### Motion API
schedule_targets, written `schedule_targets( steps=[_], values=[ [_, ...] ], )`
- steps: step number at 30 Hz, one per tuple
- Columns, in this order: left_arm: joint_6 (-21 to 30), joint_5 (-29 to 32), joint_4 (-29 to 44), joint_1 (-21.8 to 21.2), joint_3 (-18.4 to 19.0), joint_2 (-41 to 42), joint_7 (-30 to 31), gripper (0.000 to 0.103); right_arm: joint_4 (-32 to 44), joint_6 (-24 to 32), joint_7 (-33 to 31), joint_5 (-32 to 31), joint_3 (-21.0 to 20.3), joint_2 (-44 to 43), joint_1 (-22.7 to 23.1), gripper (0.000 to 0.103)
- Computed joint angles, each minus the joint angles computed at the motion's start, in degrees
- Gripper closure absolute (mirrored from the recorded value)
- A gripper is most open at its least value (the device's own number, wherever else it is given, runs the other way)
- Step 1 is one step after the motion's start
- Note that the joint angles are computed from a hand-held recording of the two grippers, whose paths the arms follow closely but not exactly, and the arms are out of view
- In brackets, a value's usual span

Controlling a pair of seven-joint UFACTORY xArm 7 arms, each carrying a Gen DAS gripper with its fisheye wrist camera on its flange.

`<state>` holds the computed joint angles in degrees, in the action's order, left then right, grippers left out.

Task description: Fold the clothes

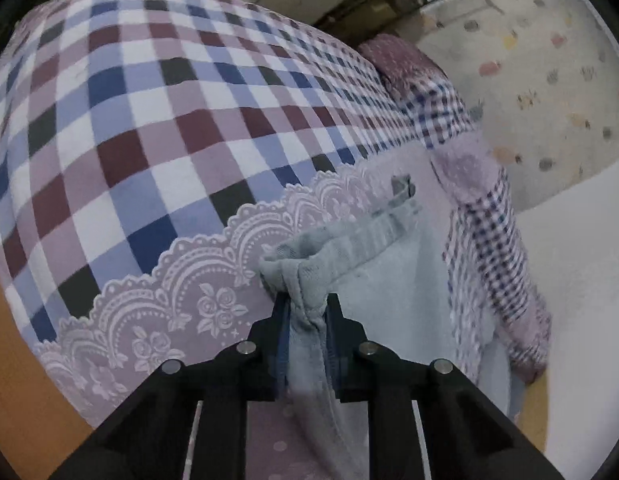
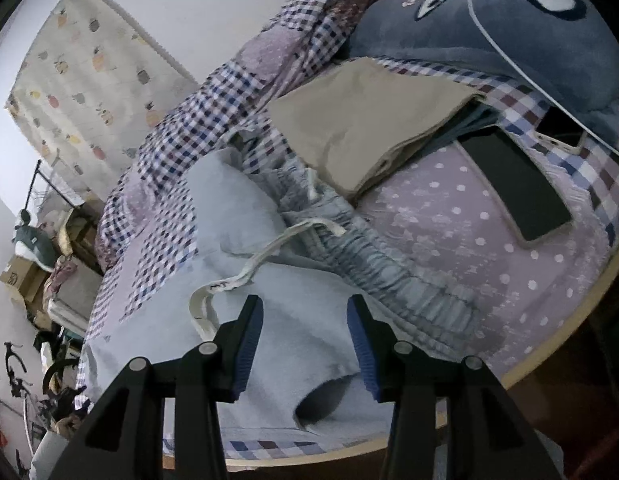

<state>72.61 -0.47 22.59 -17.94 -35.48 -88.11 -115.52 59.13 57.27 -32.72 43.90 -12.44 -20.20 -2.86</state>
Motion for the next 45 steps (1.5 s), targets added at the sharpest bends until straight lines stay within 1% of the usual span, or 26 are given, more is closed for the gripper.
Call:
schedule_targets(
  steps=[4,7,10,12,15,18,21,23,25,26,27,28,29,30,31,32,34,35,37,39,41,43,45],
  values=[
    [2.4,1.5,2.2,0.9,-1.6,-0.3,0.0,0.095,0.7,-1.1,2.3,-2.3,-0.2,0.9,-1.6,0.055],
    [6.0,2.5,5.2,2.4,-3.8,-2.4,-1.3,0.097,1.8,-1.3,3.3,-2.4,-1.1,1.8,-2.7,0.055],
    [9.6,3.2,9.1,4.5,-5.7,-3.2,-0.7,0.098,2.5,-1.1,3.3,-1.8,-2.0,1.8,-3.8,0.055],
    [11.7,1.8,9.8,5.2,-6.4,-3.8,-0.5,0.098,2.9,-0.8,2.9,-1.4,-2.5,1.8,-4.2,0.055],
    [14.4,-2.5,7.4,4.1,-7.2,-6.0,-2.3,0.098,3.1,-0.3,2.6,-0.6,-2.9,2.1,-4.7,0.055],
    [14.7,-5.2,4.8,2.8,-8.9,-7.8,-4.3,0.098,3.0,0.9,2.1,0.4,-3.0,2.7,-5.0,0.055],
    [14.2,-5.9,3.2,1.4,-10.0,-9.4,-6.4,0.096,2.5,2.1,1.0,1.1,-2.9,2.7,-5.2,0.055],
    [13.6,-6.2,2.5,0.4,-10.1,-9.9,-7.3,0.095,2.2,2.4,0.0,1.6,-2.8,2.5,-5.3,0.055],
    [13.1,-5.6,2.5,-0.2,-9.2,-9.4,-6.8,0.093,1.6,2.5,-0.9,2.5,-2.9,2.4,-5.3,0.055],
    [13.2,-4.8,3.2,-0.2,-8.6,-9.0,-6.1,0.091,1.3,2.6,-1.3,3.1,-2.9,2.4,-5.3,0.055],
    [13.8,-3.5,4.4,0.4,-7.9,-8.4,-5.2,0.086,0.9,2.6,-1.6,3.6,-2.9,2.3,-5.3,0.055],
    [14.4,-2.3,5.4,1.0,-7.2,-7.9,-4.1,0.074,0.6,2.6,-1.8,3.8,-2.8,2.4,-5.3,0.055],
    [14.9,-0.9,6.3,1.8,-6.6,-7.7,-2.9,0.066,0.3,2.4,-2.0,3.9,-2.6,2.4,-5.3,0.055],
    [15.5,0.6,8.2,3.0,-6.6,-7.4,-1.8,0.050,0.2,2.4,-2.1,4.0,-2.5,2.5,-5.3,0.055],
    [15.2,2.5,10.1,4.8,-6.6,-7.1,-0.5,0.041,0.2,2.7,-2.4,4.5,-2.6,2.6,-5.2,0.055],
    [14.0,4.0,11.4,6.4,-6.5,-6.9,1.0,0.037,0.1,2.8,-2.7,5.0,-2.6,2.7,-5.2,0.055],
    [11.2,6.7,13.9,9.8,-6.0,-6.5,4.1,0.022,-0.1,2.3,-3.6,6.0,-2.4,2.5,-5.0,0.055],
    [8.9,7.7,15.3,11.9,-5.8,-5.6,5.7,0.020,-0.3,2.2,-3.9,6.3,-2.2,2.4,-4.9,0.055],
    [2.2,8.8,17.0,15.9,-5.2,-3.3,8.3,0.019,-0.3,1.8,-4.3,6.2,-1.8,2.4,-4.6,0.055],
    [-5.6,8.9,18.2,19.6,-5.3,-0.3,9.8,0.017,-0.5,1.3,-4.6,5.9,-1.3,2.4,-4.3,0.055],
    [-14.0,8.8,19.6,23.5,-6.1,3.4,10.5,0.016,-0.6,0.7,-4.9,5.7,-0.8,2.3,-3.9,0.055],
    [-24.0,8.7,21.1,27.7,-7.6,8.7,10.5,0.015,-0.6,0.3,-5.3,5.9,-0.6,2.4,-3.4,0.055],
    [-33.1,8.6,23.6,32.3,-10.0,15.1,10.2,0.015,-0.6,0.0,-5.7,6.2,-0.5,2.5,-2.9,0.055]
  ],
)
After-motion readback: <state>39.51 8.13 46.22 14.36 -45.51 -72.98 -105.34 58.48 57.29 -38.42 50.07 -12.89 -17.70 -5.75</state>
